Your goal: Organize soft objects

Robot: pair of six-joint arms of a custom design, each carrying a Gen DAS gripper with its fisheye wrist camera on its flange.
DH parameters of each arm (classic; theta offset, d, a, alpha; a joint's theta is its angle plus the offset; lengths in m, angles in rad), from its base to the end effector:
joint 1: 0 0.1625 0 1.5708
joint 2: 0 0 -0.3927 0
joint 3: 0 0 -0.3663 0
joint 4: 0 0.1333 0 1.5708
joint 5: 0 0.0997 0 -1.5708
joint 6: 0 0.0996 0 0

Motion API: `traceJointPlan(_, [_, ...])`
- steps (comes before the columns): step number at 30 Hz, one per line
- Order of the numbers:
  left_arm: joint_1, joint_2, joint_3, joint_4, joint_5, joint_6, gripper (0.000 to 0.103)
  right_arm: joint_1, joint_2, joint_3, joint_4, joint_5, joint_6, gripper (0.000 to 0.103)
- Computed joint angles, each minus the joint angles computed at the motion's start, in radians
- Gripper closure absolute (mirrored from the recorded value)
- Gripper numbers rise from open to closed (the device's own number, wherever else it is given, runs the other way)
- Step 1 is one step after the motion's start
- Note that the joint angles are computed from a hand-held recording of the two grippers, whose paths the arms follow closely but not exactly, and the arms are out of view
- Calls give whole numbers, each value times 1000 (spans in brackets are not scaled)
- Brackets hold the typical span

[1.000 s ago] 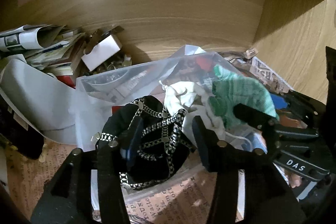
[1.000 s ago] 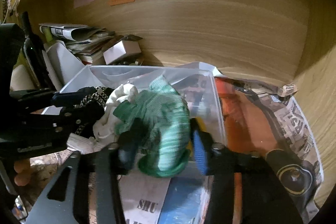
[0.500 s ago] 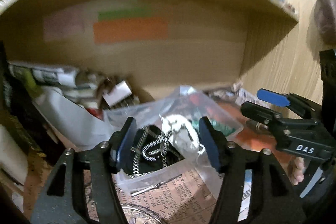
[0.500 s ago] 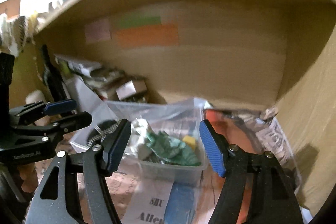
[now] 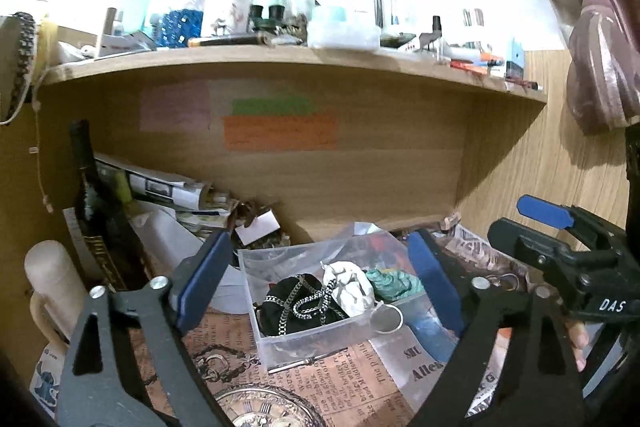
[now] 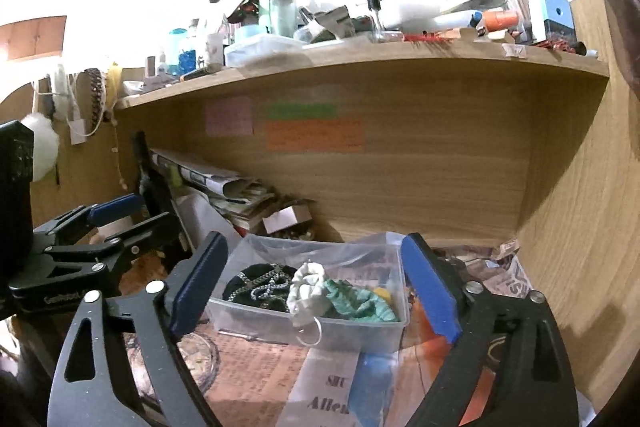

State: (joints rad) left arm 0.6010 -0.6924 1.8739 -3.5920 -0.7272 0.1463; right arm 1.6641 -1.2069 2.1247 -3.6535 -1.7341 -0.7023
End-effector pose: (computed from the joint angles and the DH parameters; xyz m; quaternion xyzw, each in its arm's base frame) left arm -0.3421 -0.4864 0.1043 0.2996 0.7951 -0.4904 0.1938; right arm 0.1624 -0.4789 0.2913 0.2811 -0.7847 0.5026 0.2294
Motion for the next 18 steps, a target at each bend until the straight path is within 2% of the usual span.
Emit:
traceJointPlan(4, [-8,-9,20,-17,7,-11,3,1,-6,16,-20,-1,11,1])
traceJointPlan(18, [-4,-21,44,-27,2,-10,1,5,-9,38,-42,-2,9,0])
